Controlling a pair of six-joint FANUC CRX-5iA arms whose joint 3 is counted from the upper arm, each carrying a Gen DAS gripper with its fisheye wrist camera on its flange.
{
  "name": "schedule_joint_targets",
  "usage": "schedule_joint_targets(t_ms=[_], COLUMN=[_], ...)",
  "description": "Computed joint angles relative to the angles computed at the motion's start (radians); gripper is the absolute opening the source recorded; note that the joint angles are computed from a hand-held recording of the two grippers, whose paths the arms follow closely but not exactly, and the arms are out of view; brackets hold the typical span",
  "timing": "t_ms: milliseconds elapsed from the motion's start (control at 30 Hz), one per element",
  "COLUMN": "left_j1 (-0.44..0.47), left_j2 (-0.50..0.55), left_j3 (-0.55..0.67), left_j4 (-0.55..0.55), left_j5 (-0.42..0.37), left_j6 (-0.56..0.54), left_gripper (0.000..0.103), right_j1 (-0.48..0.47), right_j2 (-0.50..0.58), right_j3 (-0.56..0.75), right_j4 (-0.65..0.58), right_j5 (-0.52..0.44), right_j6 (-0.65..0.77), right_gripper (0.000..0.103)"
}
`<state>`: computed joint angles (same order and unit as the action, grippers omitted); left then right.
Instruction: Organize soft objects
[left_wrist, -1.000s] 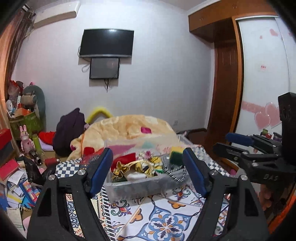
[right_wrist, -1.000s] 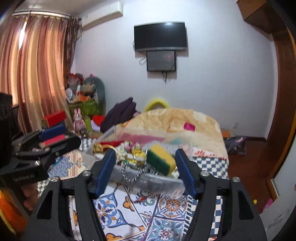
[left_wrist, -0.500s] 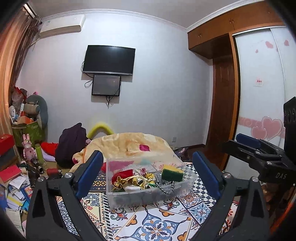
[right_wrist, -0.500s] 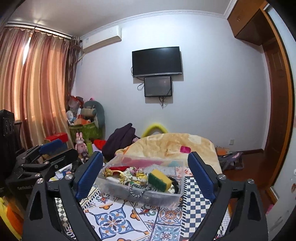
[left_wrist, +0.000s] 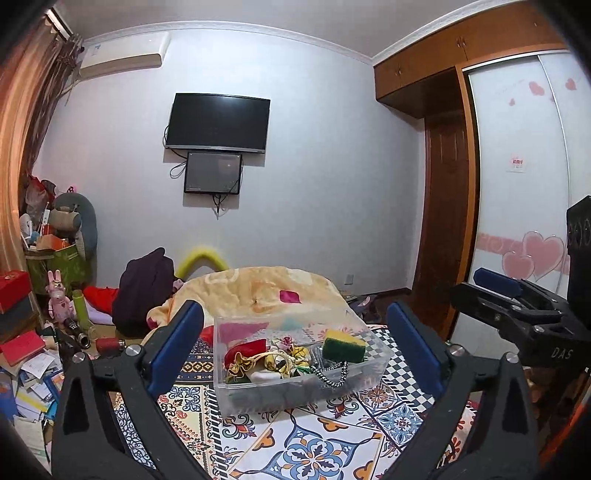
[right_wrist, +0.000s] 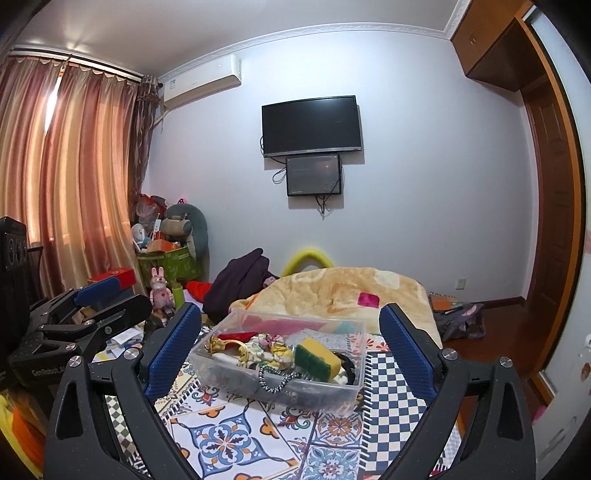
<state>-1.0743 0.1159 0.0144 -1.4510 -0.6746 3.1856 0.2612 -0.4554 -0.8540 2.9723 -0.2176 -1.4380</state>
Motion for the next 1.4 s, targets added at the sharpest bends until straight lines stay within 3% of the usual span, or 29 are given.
schedule_joint_targets(t_ms=[733,1000,1400], left_j1=[0.008,0.018,0.023], left_j2=[-0.004,-0.013,-0.008], left_j3=[-0.001,-0.007,0.003], left_j4=[0.016,0.021,0.055], left_j5=[0.009,0.046,0.042], left_j6=[-0.01,-0.022,-0.057], left_gripper=[0.103,0.103,0.103], right_j1=[-0.023,-0.016,-0.006], right_j2=[-0.015,-0.017,-0.016], right_j3=[0.02,0.004,-0.007], right_j4=[0.088,0.029,-0.021], right_j5=[0.046,0.027,0.016], right_j6=[-0.112,-0.054,-0.004], right_gripper=[0.103,0.103,0.103])
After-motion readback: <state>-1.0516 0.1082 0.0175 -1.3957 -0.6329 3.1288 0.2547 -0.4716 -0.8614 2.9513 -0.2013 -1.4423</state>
